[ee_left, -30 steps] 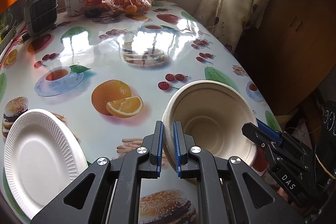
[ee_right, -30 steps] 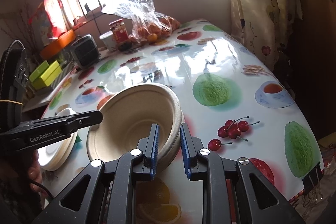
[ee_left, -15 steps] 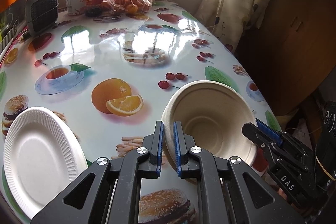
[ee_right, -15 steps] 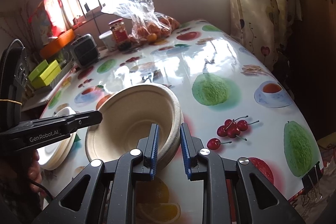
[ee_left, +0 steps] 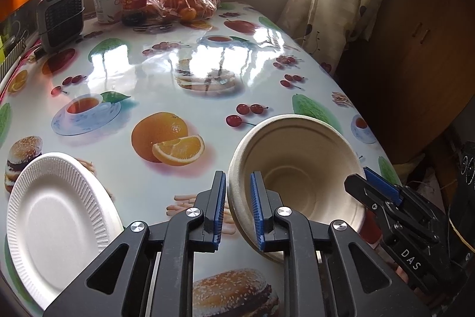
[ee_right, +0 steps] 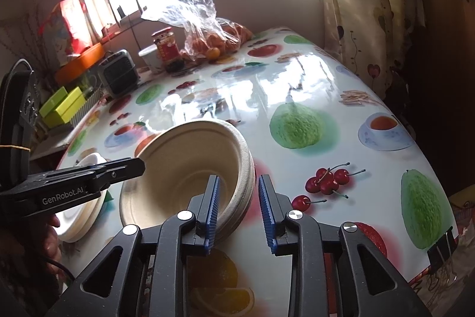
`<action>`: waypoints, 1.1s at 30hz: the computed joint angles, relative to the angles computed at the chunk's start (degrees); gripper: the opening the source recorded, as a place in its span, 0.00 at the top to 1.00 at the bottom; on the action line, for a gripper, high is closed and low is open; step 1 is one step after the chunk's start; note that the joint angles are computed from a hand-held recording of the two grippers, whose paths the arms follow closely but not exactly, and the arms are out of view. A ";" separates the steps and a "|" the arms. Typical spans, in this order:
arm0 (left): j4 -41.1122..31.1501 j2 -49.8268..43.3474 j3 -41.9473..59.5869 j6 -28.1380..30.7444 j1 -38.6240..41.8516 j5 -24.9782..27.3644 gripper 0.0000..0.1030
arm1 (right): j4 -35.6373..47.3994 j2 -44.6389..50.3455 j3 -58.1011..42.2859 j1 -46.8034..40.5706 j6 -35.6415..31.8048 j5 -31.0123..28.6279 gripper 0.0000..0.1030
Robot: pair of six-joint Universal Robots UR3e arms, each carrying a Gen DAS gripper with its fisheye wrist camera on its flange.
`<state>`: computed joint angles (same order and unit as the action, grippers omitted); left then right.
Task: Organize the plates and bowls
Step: 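Open both grippers slightly at the rim of the bowl stack, then close both grippers on the rim of the whole beige bowl stack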
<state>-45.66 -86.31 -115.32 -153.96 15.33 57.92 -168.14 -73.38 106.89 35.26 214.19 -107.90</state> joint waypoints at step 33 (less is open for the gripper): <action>3.07 -0.24 -1.21 0.86 -0.57 0.76 0.53 | -2.59 0.11 1.77 -2.33 0.84 3.30 0.55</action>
<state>-42.60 -86.54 -116.53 -153.09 14.77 58.68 -170.73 -73.27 108.67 32.93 215.03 -104.59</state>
